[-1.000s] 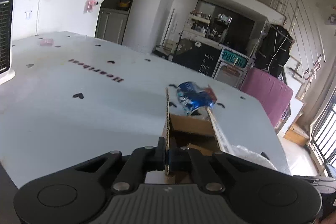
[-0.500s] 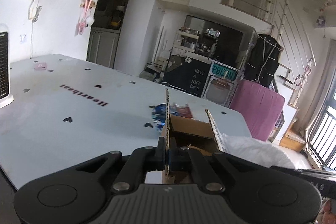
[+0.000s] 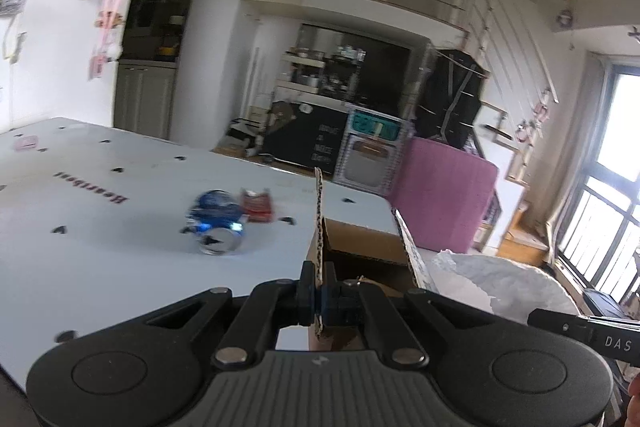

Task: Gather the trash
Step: 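Carry the cardboard box and white tissue toward the yellow wastebasket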

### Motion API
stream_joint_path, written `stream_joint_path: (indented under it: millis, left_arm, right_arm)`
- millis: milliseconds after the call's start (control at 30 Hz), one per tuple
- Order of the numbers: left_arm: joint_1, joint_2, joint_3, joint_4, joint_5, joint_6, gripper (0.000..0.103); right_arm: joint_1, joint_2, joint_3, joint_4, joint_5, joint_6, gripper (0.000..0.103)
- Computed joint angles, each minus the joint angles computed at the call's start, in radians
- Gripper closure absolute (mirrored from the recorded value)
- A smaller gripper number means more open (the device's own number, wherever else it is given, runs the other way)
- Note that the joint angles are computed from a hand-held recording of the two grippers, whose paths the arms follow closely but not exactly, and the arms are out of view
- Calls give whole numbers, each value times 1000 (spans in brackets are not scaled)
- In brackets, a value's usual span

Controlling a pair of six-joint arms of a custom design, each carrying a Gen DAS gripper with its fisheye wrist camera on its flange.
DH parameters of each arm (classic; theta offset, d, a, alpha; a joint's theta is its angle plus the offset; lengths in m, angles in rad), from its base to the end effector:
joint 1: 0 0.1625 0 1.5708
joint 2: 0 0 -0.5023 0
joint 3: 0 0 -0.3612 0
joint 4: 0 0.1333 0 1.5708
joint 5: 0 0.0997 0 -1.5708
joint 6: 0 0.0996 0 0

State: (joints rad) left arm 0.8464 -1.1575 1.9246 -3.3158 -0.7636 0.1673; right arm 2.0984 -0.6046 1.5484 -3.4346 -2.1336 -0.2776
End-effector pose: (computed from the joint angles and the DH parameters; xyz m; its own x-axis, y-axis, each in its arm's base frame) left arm -0.2271 -0.5663 0.4160 -0.8404 0.0792 -0.5361 0.5175 0.4110 -0.7505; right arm 0.4482 -0.6099 0.1838 -0.8247 -0.2002 0.5289 -0.5522 0.4872 -0.6766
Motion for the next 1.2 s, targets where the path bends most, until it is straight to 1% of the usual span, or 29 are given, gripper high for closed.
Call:
stream_joint_path:
  millis: [233,367,533,700,867,1067,1200]
  left_arm:
    - [-34,64,8,18,-43,-44,102]
    - [-41,104,0,34,-67,-64,102]
    - [-46,158,-13,51,-92,-89,102]
    - [-41,217,-32,88,-115,-102,102]
    - [-17,289,-73,169,-145,-137,102]
    - [31,391,-164,352,-193,-226,102]
    - [69,466,-250,458,-203,-267,102]
  right_arm:
    - [-29,-93,137,-88,-52,4,96]
    - [-51,-137,201,-128,-76,7,96]
    - [-87,-184,267,-162,-89,14,96]
    - [-132,-217,314,-172,-92,28,96]
    - [-185,-238,354,-157,-93,61,96]
    - [-253,-252,382,-116,-91,105,96]
    - [-300,-249,386,-93,-74,126,96]
